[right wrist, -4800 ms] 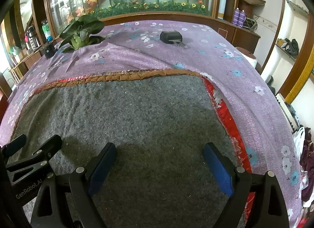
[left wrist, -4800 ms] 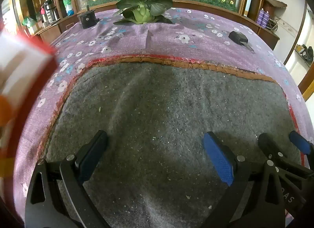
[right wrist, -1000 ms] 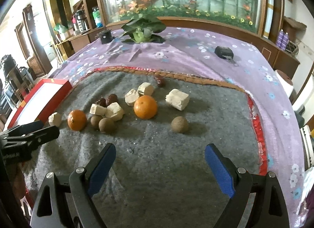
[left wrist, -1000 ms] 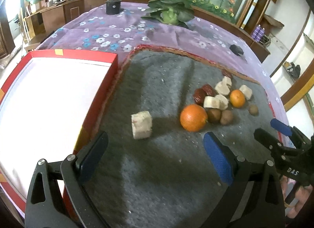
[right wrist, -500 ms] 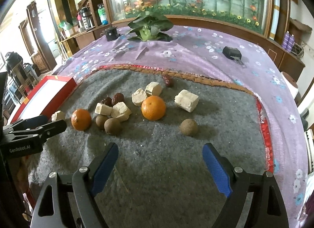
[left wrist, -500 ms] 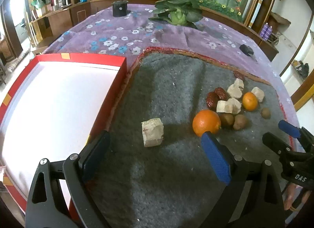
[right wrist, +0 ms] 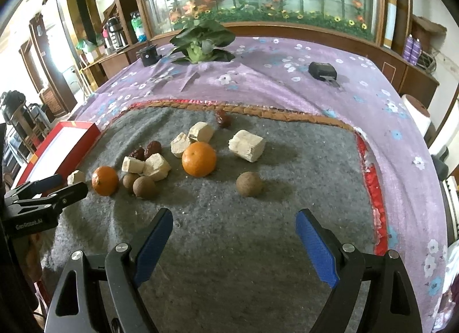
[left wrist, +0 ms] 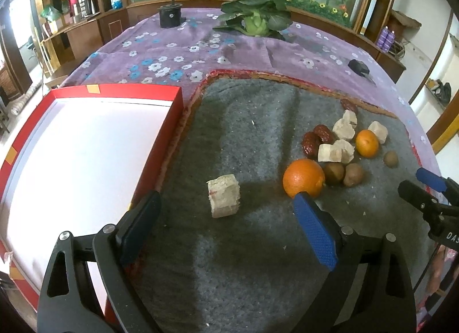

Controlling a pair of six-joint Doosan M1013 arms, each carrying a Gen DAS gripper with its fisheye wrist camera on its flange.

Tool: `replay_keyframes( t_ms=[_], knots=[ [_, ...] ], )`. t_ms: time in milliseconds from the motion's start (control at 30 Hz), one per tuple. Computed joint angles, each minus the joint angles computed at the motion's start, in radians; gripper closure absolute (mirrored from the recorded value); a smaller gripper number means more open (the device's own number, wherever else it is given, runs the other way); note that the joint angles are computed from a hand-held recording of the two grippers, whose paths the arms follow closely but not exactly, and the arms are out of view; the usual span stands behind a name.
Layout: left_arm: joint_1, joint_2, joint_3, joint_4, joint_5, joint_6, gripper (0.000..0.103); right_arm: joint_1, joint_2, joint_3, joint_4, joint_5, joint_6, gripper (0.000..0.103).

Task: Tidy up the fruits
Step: 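Grasp a pale cube with the left tool while the right tool grasps an orange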

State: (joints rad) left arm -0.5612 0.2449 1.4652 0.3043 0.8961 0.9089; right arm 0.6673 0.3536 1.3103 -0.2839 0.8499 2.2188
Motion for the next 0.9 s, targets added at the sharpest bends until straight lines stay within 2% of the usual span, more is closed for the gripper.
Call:
replay_keyframes(
  t_ms=[133,200,267,300,333,367,467,700,800,900],
  knots=[
    [0.003,-0.005,0.003,0.003,-0.004,0.004,0.019,0.003,-0.005,0.003,-0.012,-0.012,-0.008,0.016],
    [0.004,-0.004,0.002,0.006,-0.002,0.009,0.032,0.002,-0.007,0.006,-0.015,-0.016,-0.005,0.016],
    [0.009,-0.001,0.000,-0.011,0.003,0.021,0.058,-0.001,-0.011,0.012,0.001,-0.027,-0.009,0.019],
    [0.013,0.001,-0.001,-0.035,0.002,0.039,0.065,-0.005,-0.013,0.016,0.018,-0.034,-0.019,0.022],
    [0.016,0.004,-0.003,-0.055,0.005,0.057,0.078,-0.009,-0.015,0.017,0.038,-0.038,-0.031,0.027],
    [0.016,0.008,-0.005,-0.062,0.011,0.065,0.081,-0.011,-0.015,0.017,0.053,-0.040,-0.041,0.030],
    [0.010,0.004,0.002,-0.030,0.006,0.040,0.085,-0.012,-0.013,0.015,0.109,-0.057,-0.105,0.037],
    [0.011,-0.014,0.013,-0.020,-0.016,0.019,0.085,-0.009,0.016,-0.020,0.368,-0.109,-0.367,0.038],
    [0.006,-0.025,0.018,-0.005,-0.025,0.008,0.085,0.001,0.051,-0.065,0.433,-0.086,-0.448,0.045],
    [0.004,-0.035,0.020,0.011,-0.030,-0.001,0.085,0.010,0.081,-0.103,0.439,-0.065,-0.476,0.047]
  ],
)
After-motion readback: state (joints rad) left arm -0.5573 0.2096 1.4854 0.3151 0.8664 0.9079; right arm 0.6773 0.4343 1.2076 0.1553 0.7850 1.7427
